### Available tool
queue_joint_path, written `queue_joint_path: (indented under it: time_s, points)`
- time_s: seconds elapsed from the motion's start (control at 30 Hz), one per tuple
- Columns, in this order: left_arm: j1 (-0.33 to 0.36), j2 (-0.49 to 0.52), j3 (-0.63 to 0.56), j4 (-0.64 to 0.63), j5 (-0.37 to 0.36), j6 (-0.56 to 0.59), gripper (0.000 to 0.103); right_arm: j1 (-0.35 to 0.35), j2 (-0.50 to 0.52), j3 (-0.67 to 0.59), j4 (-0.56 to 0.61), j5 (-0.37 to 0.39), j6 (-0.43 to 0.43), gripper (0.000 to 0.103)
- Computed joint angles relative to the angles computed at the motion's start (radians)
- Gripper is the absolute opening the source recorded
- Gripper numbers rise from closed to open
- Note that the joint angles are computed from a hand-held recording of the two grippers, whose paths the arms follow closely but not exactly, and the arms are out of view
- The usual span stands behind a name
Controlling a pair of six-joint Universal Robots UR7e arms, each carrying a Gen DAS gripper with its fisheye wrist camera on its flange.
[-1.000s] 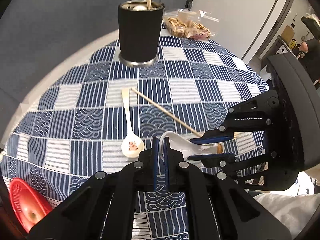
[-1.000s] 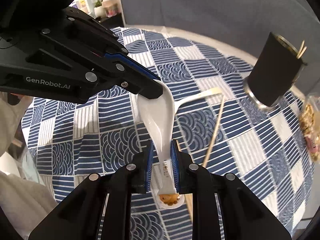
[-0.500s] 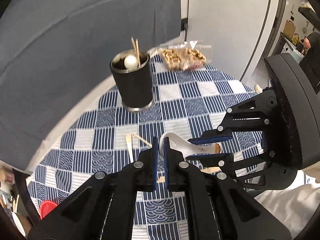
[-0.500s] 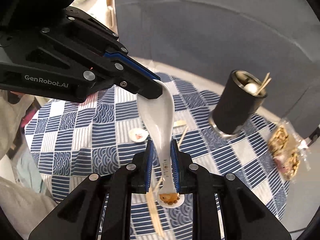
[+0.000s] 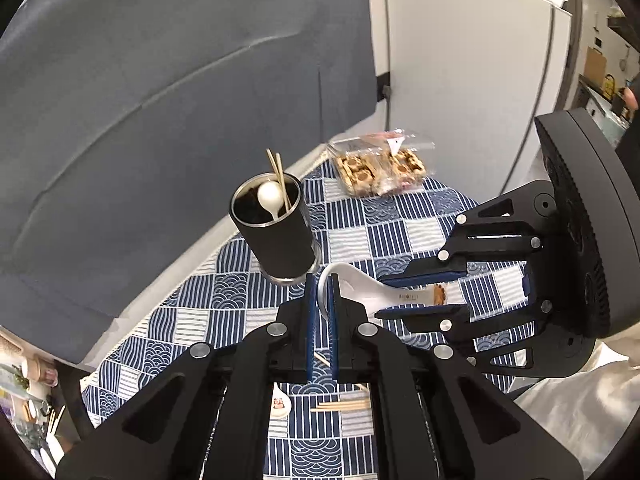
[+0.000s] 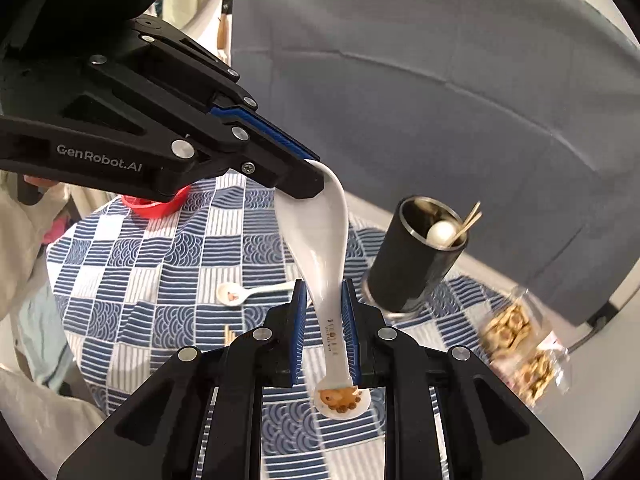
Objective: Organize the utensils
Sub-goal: 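Carry the white spoon with the right tool and drop it into the black holder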
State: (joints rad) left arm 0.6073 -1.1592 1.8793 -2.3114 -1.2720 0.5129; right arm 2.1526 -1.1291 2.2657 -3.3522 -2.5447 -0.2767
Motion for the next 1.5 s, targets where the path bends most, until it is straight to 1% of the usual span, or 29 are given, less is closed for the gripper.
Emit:
queue_joint_path:
  time_s: [0.13,0.23,0.37,0.47,0.57,0.73,0.87,0.97,1.0,1.13,1.3,1.5]
  points:
    - [-0.034,0.019,-0.015,-0.015,0.051,-0.050,0.006,-0.021,-0.037,0.015,-0.061,0.052,-0.091,0.016]
    - [-0.050,0.033,-0.035,-0.007,0.060,-0.078,0.006,-0.035,-0.066,0.025,-0.085,0.083,-0.143,0.016]
    - [-0.075,0.053,-0.058,-0.009,0.085,-0.094,0.006,-0.049,-0.104,0.026,-0.084,0.110,-0.192,0.016]
    - [-0.090,0.077,-0.090,0.003,0.107,-0.107,0.006,-0.070,-0.133,0.014,-0.072,0.143,-0.225,0.016]
    - [-0.098,0.097,-0.120,0.007,0.121,-0.106,0.006,-0.090,-0.143,-0.004,-0.078,0.165,-0.265,0.016]
    - [-0.098,0.152,-0.194,0.019,0.153,-0.088,0.007,-0.138,-0.153,-0.039,-0.091,0.236,-0.318,0.016]
    - [-0.088,0.199,-0.251,0.018,0.170,-0.060,0.007,-0.190,-0.155,-0.075,-0.083,0.301,-0.333,0.016]
    - [-0.068,0.242,-0.309,0.032,0.154,-0.043,0.008,-0.229,-0.155,-0.100,-0.061,0.349,-0.338,0.016]
    - [-0.063,0.253,-0.319,0.029,0.159,-0.037,0.008,-0.253,-0.158,-0.108,-0.049,0.383,-0.340,0.016]
    - [-0.033,0.307,-0.368,0.021,0.142,-0.012,0.009,-0.307,-0.153,-0.129,-0.025,0.444,-0.343,0.016]
    - [-0.003,0.363,-0.415,0.031,0.140,0.001,0.009,-0.372,-0.139,-0.144,-0.002,0.504,-0.326,0.017]
    - [0.026,0.421,-0.457,0.053,0.134,0.003,0.009,-0.425,-0.123,-0.151,0.014,0.539,-0.312,0.017]
